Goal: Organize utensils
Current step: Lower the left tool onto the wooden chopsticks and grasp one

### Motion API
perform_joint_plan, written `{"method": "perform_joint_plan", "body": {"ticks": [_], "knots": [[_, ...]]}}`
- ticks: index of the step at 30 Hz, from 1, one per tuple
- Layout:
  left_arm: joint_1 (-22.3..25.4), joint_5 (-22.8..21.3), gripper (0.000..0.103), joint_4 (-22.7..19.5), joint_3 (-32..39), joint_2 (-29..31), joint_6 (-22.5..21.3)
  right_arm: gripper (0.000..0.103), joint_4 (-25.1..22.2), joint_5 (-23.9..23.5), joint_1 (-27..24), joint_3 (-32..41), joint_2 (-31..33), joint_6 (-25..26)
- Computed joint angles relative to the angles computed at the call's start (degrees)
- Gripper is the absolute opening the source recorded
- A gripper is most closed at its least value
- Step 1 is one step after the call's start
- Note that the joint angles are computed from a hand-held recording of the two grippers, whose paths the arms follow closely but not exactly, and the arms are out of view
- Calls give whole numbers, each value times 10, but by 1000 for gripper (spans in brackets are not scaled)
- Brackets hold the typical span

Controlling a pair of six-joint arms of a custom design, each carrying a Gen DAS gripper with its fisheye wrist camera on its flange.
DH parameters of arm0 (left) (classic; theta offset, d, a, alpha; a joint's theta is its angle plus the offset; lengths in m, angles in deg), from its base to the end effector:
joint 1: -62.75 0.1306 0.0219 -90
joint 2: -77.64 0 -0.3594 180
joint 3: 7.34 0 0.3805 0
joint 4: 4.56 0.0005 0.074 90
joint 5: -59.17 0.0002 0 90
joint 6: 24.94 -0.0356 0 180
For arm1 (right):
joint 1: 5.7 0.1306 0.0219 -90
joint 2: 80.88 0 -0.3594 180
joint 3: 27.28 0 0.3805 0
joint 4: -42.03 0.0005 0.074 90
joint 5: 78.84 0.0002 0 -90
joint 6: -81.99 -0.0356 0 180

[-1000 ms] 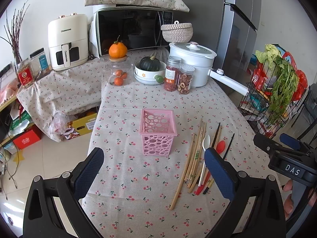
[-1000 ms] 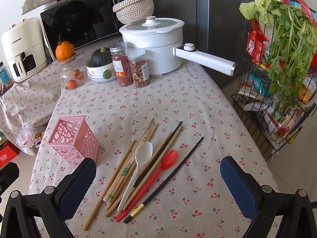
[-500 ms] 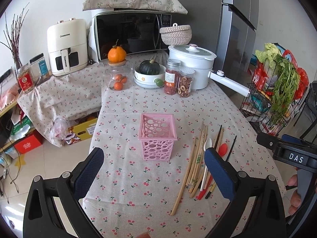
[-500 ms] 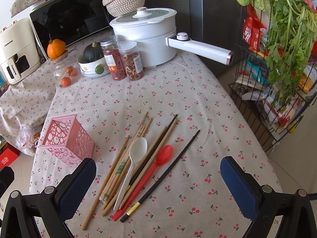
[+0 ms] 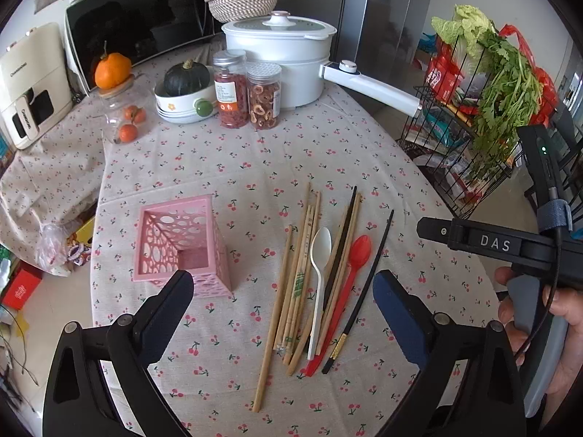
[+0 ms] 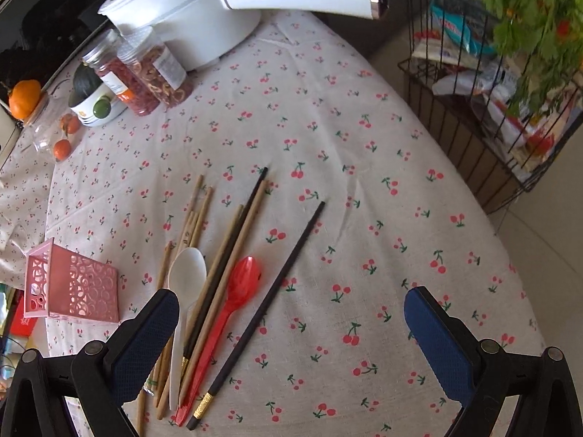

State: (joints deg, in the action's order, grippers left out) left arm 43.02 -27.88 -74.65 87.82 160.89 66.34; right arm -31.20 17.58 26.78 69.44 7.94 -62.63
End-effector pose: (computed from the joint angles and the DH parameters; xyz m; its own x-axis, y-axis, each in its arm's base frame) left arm 0.3847 -0.1405 0.4728 -0.8077 0.2660 -0.5261 0.3447 0.9371 -0.0555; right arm 0.3709 0.2308 0.4427 -0.8468 0.4214 -0.3245 0.3388 0.8978 0.2815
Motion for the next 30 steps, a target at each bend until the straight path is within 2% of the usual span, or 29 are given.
{"method": "perform_joint_plan", "body": {"ticks": [2, 4, 6, 7, 9, 13, 19, 28, 29, 30], "knots": [[-13, -15, 84, -13, 30, 45, 3, 98, -4, 0, -8, -1, 4, 8], [-23, -36, 61, -34, 63, 92, 2, 96, -5, 3, -14, -2, 6, 15], [-30, -62, 45, -52, 92, 135, -1, 95, -1, -4, -23, -7, 5, 16], [-32, -69, 37, -58, 104, 152, -1, 94, 3, -11, -27, -12, 3, 14], [-35, -82, 30, -68, 124, 183, -3, 93, 11, -24, -34, -18, 1, 13], [-41, -101, 23, -82, 151, 228, -5, 93, 16, -31, -40, -22, 0, 18], [-34, -81, 20, -106, 174, 274, 7, 93, 28, -49, -53, -36, -4, 3], [-28, -79, 17, -103, 174, 288, 11, 93, 38, -57, -52, -35, 1, 1], [-26, -74, 16, -101, 173, 287, 11, 93, 40, -59, -53, -37, 1, -2], [-25, -63, 10, -100, 172, 286, 11, 93, 46, -60, -53, -40, 0, -5]]}}
